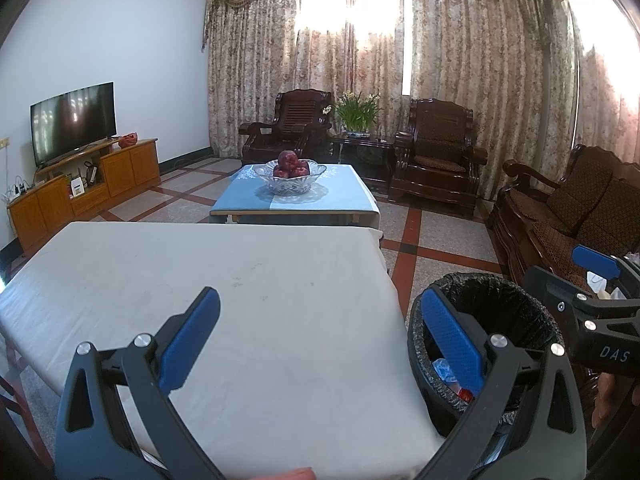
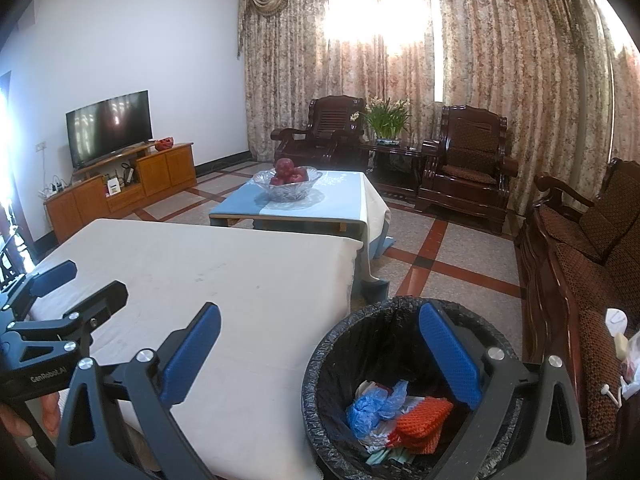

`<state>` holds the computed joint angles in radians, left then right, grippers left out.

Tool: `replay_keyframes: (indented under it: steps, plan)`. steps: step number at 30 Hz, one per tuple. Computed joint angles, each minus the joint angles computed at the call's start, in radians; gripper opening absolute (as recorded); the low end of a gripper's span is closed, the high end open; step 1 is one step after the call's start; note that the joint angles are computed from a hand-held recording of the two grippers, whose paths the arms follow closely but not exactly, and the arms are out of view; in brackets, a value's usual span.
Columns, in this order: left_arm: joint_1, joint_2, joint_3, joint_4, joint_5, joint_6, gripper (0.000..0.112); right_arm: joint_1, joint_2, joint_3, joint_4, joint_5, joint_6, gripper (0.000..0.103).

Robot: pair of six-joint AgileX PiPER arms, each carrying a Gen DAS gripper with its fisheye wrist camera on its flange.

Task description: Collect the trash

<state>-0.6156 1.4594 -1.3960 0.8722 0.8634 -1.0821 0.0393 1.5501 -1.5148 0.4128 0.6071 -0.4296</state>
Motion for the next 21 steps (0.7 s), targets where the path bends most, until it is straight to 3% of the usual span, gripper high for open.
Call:
replay_keyframes:
  steps: [21]
  plan:
    - [0.007,-0.010,0.011,-0.007,-0.005,0.003,0.098,0.004,0.000,-0.002,-0.012,0.002,0.011,0.097]
